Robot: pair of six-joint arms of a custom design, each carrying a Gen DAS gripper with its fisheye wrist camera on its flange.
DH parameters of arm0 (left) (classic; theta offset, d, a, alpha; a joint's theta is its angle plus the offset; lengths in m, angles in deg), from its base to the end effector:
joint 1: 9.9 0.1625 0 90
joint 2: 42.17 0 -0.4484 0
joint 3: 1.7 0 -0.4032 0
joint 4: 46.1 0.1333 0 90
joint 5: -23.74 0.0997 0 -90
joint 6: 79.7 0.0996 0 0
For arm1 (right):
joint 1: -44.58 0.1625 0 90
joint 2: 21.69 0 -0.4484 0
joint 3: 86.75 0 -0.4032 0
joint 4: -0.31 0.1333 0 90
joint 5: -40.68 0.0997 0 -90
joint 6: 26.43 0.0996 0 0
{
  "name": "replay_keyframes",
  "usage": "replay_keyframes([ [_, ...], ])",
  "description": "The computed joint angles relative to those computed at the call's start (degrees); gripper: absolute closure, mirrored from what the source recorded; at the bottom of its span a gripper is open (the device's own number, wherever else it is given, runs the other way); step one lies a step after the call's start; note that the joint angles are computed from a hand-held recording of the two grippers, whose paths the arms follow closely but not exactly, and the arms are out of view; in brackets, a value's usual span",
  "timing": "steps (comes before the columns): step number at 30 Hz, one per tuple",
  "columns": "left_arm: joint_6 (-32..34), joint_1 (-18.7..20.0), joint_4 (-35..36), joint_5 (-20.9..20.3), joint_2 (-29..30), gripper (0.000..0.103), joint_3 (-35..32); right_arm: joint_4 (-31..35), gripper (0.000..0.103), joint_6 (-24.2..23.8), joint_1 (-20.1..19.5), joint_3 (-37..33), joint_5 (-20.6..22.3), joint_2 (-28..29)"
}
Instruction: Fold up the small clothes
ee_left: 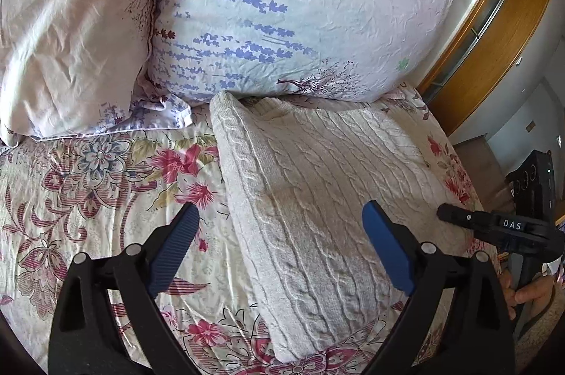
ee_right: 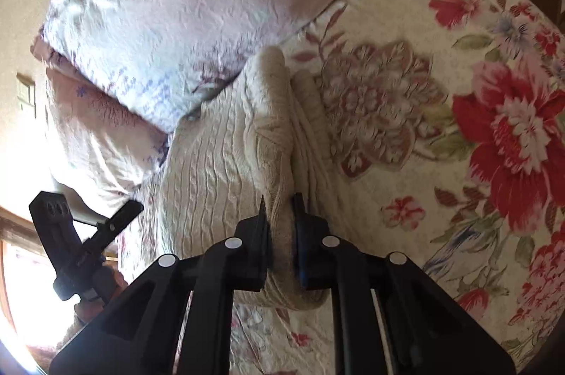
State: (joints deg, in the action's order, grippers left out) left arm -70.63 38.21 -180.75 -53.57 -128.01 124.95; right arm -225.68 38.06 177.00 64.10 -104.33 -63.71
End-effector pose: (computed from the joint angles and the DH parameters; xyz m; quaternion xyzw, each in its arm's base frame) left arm -0.1807 -0.4339 0.2559 0.4240 0.8983 -0.0631 0.0965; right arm 0.2525 -0.1997 0.0757 -0.2715 -0.8255 0.4847 0.1000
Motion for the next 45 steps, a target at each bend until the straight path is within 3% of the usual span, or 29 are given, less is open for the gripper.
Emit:
replay_keyframes([
  [4,-0.58,-0.78,-0.42,2.36,-0.25,0.004,0.47,0.54,0.091,2.06,-1.84,0.93,0.87,0.62],
  [7,-0.63,-1.21,-1.1,4.31,-0.39,0.002,0.99,-5.25,0.09,1.8,-3.94,1.31,3.22,4.31],
  [11,-0.91,-1.51,-0.82,6.01,0.2,0.002,0.96,0.02,0.084,1.25,-3.36,1.19,3.08,0.74],
  [14,-0.66,-1.74,-0.86,6.84,0.39,0.002,1.06,0.69,0.06,0.57,-1.99,0.97,-0.37,-1.64],
  [15,-0.65,-1.69,-0.85,6.81,0.48,0.002,1.02,-0.27,0.047,-0.38,-1.91,0.87,-1.48,-2.17],
  [16,-0.7,-1.73,-0.79,6.99,0.53,0.002,1.06,-0.95,0.044,-1.54,-2.43,0.82,-1.65,-2.97],
  [20,-0.67,-1.62,-0.2,6.96,0.71,0.002,0.97,-2.31,0.044,-10.94,-6.97,-0.7,0.49,-6.07],
  [22,-0.74,-1.51,0.08,6.79,0.65,0.002,0.9,-1.43,0.052,-14.3,-9.68,-1.56,2.44,-7.35],
  [26,-0.84,-1.22,0.13,6.86,0.57,0.002,0.77,3.0,0.055,-16.71,-14.99,-2.96,7.22,-9.66],
  [28,-1.07,-0.98,0.24,6.94,0.51,0.002,0.61,3.92,0.092,-17.71,-16.9,-3.59,8.82,-9.47],
  [31,-1.35,-0.63,0.25,7.1,0.3,0.002,0.47,1.01,0.093,-15.91,-17.38,-3.45,6.92,-7.82],
  [34,-1.62,-0.11,0.23,6.5,0.14,0.002,0.12,-6.3,0.093,-14.61,-18.87,-2.04,8.56,-5.21],
  [42,-1.45,-1.36,-0.01,8.51,0.22,0.002,0.5,-6.74,0.091,-13.33,-18.55,-2.25,7.63,-3.63],
  [44,-1.88,-1.08,0.06,7.67,0.32,0.002,0.17,-4.19,0.079,-12.99,-17.58,-2.09,7.07,-4.92],
  [45,-2.04,-0.78,0.18,7.02,0.36,0.002,-0.16,-2.76,0.062,-12.41,-16.81,-1.93,6.8,-5.8],
])
